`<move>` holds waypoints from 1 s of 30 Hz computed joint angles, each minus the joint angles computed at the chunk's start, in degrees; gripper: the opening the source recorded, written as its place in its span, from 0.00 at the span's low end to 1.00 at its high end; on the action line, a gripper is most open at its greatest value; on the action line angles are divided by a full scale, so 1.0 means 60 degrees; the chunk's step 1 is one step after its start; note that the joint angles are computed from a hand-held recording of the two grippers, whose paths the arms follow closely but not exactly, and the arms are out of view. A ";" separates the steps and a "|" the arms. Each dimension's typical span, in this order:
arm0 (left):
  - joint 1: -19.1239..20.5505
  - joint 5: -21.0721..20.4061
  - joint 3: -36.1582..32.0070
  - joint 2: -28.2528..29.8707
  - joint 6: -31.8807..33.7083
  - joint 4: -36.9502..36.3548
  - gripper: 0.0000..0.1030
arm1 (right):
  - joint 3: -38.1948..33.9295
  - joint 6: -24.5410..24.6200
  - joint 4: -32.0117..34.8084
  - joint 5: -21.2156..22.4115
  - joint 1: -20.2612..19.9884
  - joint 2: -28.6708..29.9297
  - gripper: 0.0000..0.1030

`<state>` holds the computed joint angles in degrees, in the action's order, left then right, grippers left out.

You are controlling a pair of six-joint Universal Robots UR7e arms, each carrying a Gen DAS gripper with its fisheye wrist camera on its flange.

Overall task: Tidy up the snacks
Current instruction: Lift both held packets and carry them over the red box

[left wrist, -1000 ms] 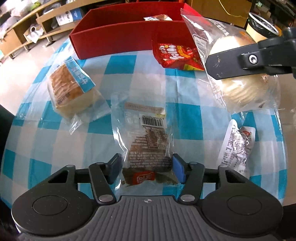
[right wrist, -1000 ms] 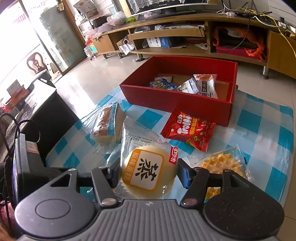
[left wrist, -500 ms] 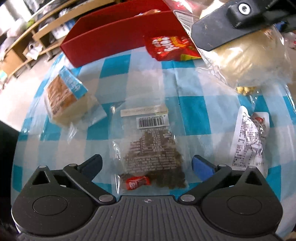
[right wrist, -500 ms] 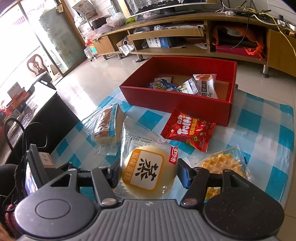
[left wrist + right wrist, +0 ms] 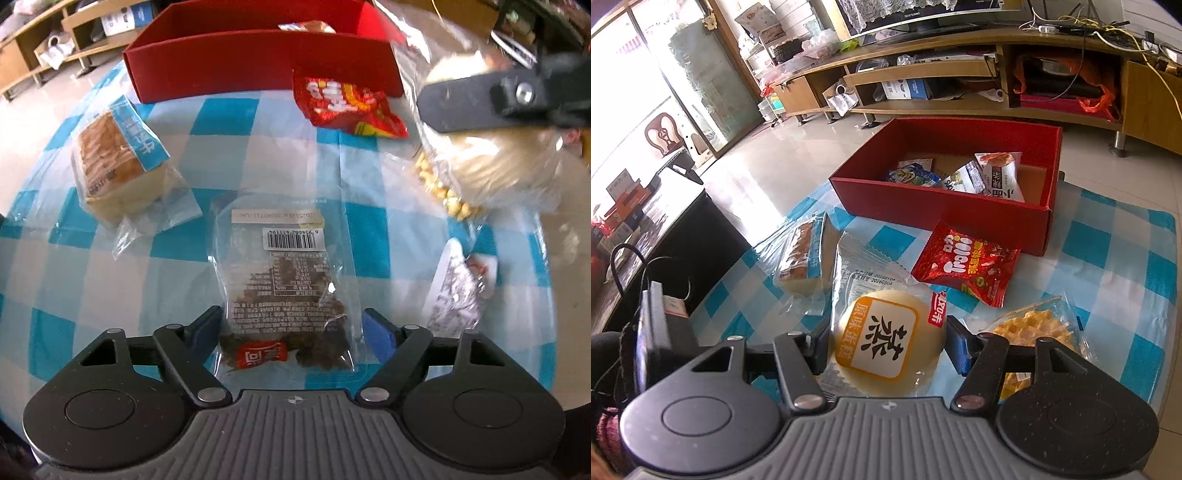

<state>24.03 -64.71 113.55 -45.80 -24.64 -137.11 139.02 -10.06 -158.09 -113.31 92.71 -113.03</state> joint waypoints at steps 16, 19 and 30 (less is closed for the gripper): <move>0.0115 -0.0151 -0.0138 -0.0301 -0.0132 -0.1463 0.82 | -0.0152 0.0126 -0.0345 -0.0266 -0.0390 -0.0257 0.59; 0.0136 -0.0050 -0.0251 -0.0278 -0.0086 -0.1722 0.82 | -0.0188 0.0179 -0.0367 -0.0365 -0.0463 -0.0268 0.59; 0.0348 0.0411 -0.0988 0.0169 0.0278 -0.2245 0.82 | -0.0474 0.0208 -0.0555 -0.0615 -0.0433 0.0201 0.59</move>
